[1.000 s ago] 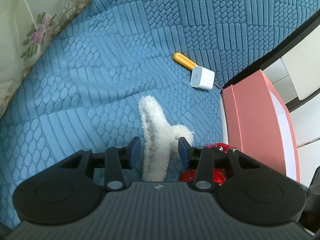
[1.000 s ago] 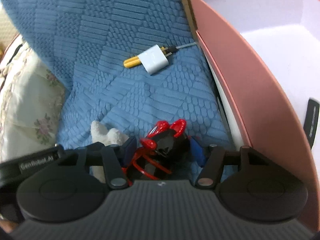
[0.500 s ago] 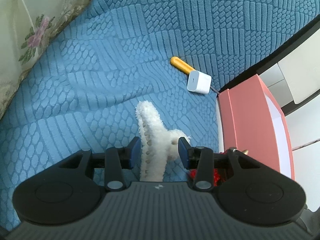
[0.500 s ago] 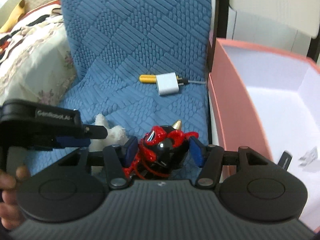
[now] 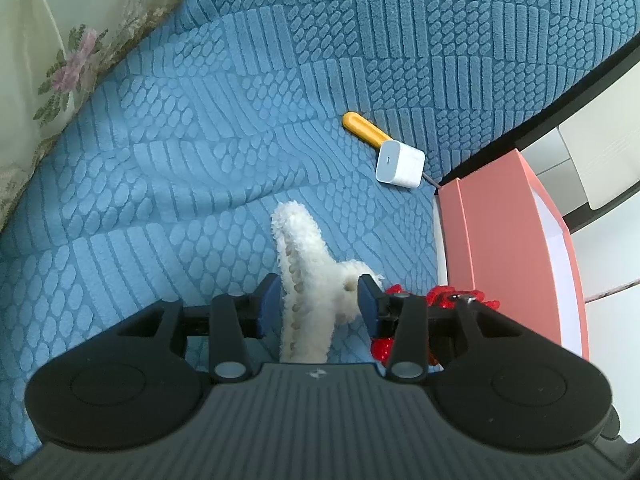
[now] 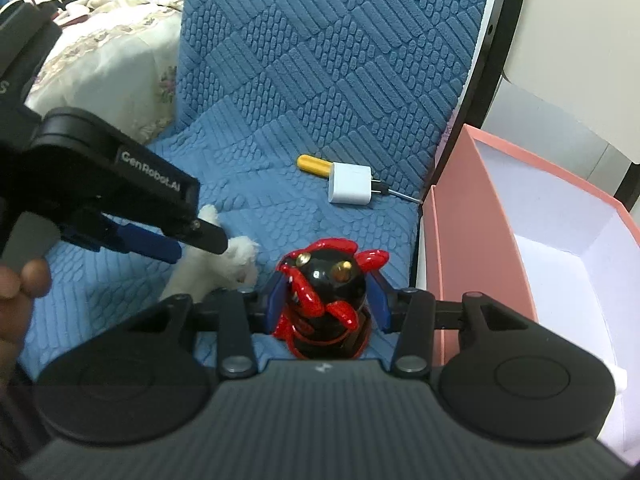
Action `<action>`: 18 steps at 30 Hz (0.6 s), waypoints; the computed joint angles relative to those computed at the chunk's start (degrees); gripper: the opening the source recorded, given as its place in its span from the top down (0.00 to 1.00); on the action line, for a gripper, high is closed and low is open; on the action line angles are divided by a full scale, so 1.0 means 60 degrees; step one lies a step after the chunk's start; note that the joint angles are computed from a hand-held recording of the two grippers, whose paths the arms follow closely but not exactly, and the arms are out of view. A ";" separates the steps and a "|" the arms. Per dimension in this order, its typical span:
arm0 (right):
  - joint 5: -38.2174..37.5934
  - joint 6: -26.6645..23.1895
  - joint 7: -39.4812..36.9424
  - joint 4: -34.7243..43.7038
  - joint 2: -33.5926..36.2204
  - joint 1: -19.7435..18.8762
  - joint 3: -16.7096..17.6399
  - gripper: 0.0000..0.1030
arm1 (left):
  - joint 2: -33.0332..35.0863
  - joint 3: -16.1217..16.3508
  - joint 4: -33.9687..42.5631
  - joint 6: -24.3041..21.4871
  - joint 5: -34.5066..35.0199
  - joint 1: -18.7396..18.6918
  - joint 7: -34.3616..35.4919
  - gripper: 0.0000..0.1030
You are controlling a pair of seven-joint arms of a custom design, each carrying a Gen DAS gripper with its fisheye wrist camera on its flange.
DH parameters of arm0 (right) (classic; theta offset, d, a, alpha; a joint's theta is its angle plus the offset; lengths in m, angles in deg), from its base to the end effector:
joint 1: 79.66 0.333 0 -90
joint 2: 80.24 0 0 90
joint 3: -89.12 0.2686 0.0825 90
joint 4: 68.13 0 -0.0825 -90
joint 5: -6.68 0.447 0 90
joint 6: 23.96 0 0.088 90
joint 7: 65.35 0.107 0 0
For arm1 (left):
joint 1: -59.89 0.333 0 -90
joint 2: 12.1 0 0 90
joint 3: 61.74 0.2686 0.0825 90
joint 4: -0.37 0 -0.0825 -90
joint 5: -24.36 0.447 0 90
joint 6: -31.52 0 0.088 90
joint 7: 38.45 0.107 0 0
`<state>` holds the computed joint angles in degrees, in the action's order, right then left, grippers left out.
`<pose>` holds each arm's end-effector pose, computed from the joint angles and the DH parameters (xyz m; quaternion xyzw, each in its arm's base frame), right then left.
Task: Organize rigid objects
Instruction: 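Carry the plush toy in the left gripper while the right gripper carries the red figure over the box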
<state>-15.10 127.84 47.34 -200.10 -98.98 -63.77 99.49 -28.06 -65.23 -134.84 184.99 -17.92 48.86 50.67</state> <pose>0.5061 0.2643 0.4791 -0.7644 0.5358 -0.2679 0.2386 0.5519 -0.1216 0.4215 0.7564 -0.5416 0.3661 0.0241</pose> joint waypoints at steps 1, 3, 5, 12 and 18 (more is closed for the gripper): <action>0.0020 0.0009 -0.0006 -0.0013 -0.0007 -0.0002 -0.0020 0.56 | 0.0024 -0.0006 0.0016 0.0014 0.0014 0.0000 -0.0010 0.47; 0.0253 -0.0021 -0.0138 -0.0051 -0.0039 0.0071 -0.0116 0.56 | 0.0114 -0.0018 0.0102 0.0004 0.0072 0.0006 0.0019 0.43; 0.0529 0.0075 -0.0259 -0.0107 -0.0086 0.0139 -0.0204 0.54 | 0.0154 -0.0048 0.0140 -0.0017 0.0176 0.0031 0.0009 0.41; 0.1232 -0.0153 -0.0831 0.0078 0.0203 0.0246 -0.0393 0.47 | 0.0482 -0.0150 0.0429 -0.0067 0.0206 0.0010 0.0267 0.39; 0.1770 -0.0322 -0.1240 0.0640 0.0888 0.0307 -0.0508 0.43 | 0.0759 -0.0406 0.0670 -0.0085 0.0983 0.0149 -0.0063 0.34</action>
<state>-4.48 125.91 39.90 -196.26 -93.65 -61.93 96.44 -23.51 -67.66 -130.82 184.48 -12.02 49.76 50.30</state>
